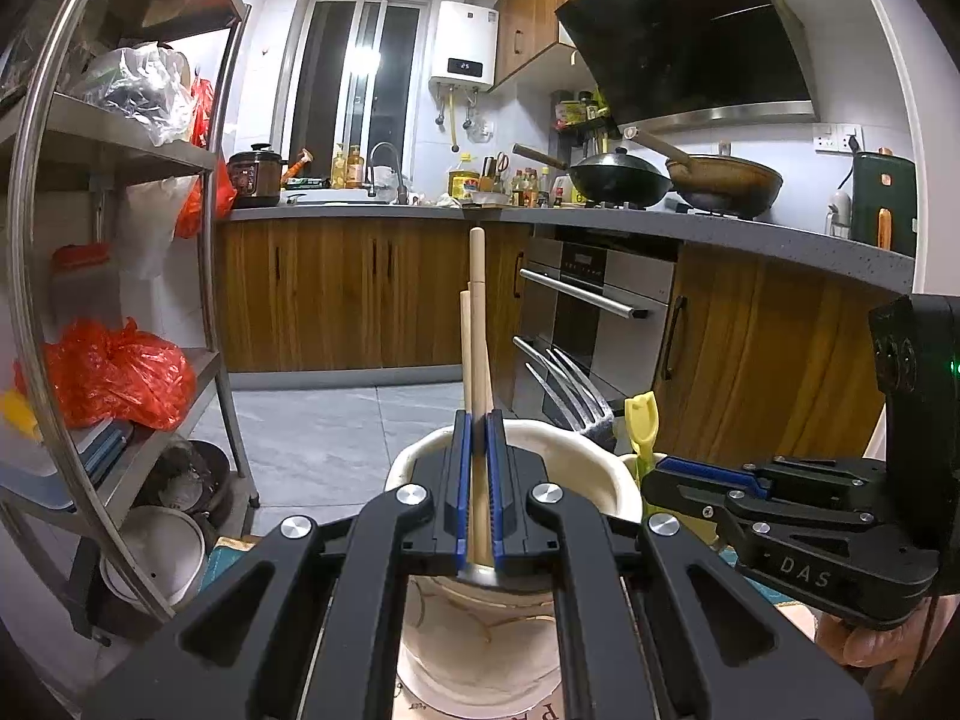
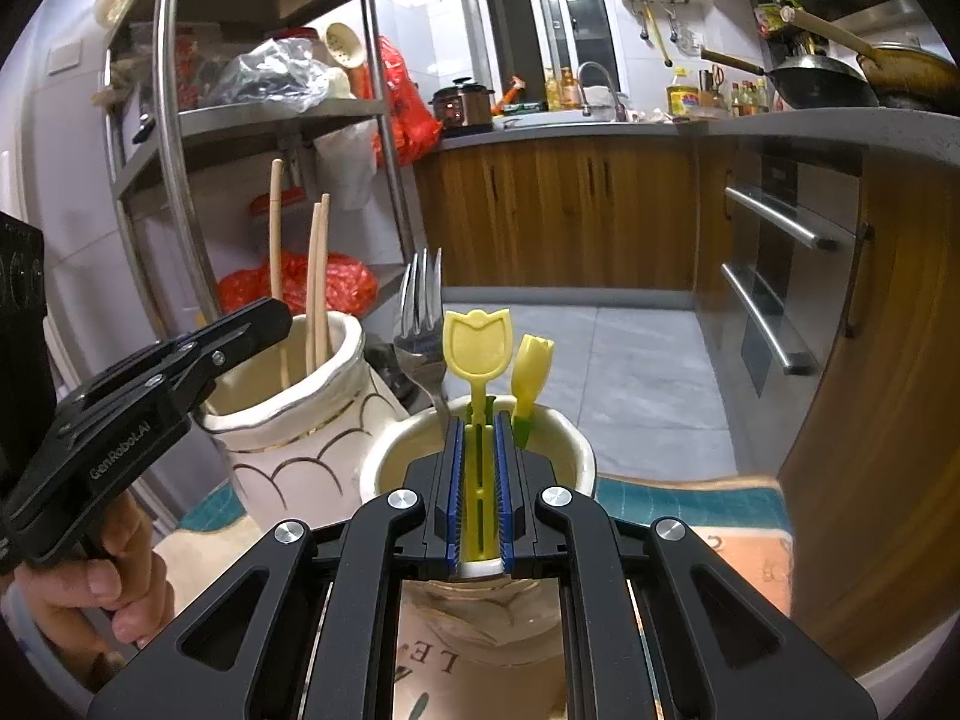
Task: Organize utensils
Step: 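Lower the chopstick into the larger pot while the right tool lowers the spoon into the smaller pot, then open both tools and withdraw them back toward the table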
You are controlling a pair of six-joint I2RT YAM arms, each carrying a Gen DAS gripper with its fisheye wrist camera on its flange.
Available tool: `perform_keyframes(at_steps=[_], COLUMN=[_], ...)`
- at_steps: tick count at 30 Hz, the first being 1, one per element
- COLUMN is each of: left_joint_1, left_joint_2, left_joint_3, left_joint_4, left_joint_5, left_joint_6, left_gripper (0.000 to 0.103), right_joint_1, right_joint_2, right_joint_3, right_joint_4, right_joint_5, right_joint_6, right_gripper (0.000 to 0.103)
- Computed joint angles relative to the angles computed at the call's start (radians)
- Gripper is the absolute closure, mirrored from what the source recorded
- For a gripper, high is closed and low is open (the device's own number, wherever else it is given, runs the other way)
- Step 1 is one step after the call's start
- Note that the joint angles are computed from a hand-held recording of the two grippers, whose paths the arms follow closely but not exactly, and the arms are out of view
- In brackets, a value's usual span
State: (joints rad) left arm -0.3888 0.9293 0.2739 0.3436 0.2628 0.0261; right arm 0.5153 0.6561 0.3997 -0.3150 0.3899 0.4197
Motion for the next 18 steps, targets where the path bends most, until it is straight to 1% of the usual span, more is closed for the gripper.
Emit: perform_keyframes(at_steps=[3, 6, 7, 8, 10, 14, 18], left_joint_1=[-0.001, 0.003, -0.004, 0.0, 0.005, 0.027, 0.062], left_joint_2=[-0.001, -0.009, -0.017, -0.024, -0.04, -0.063, -0.112], left_joint_3=[-0.003, -0.007, -0.008, -0.013, -0.016, -0.016, -0.017], left_joint_4=[0.001, 0.001, -0.003, 0.0, -0.007, -0.024, -0.067], left_joint_5=[-0.006, -0.007, -0.016, -0.012, -0.004, 0.022, 0.06], left_joint_6=[0.001, 0.005, 0.003, 0.003, 0.007, 0.009, 0.01], left_gripper=[0.098, 0.093, 0.086, 0.081, 0.08, 0.079, 0.079], right_joint_1=[0.002, 0.012, 0.013, 0.01, 0.018, 0.063, 0.125], right_joint_2=[0.0, -0.005, -0.013, -0.024, -0.051, -0.102, -0.181], right_joint_3=[0.0, 0.003, 0.003, 0.002, 0.003, 0.011, 0.015], right_joint_4=[-0.002, -0.008, -0.012, -0.016, -0.031, -0.078, -0.154], right_joint_5=[0.001, 0.012, 0.01, 0.003, 0.006, 0.047, 0.097], right_joint_6=[0.005, 0.012, 0.014, 0.013, 0.016, 0.031, 0.06], right_gripper=[0.092, 0.092, 0.092, 0.092, 0.092, 0.092, 0.092])
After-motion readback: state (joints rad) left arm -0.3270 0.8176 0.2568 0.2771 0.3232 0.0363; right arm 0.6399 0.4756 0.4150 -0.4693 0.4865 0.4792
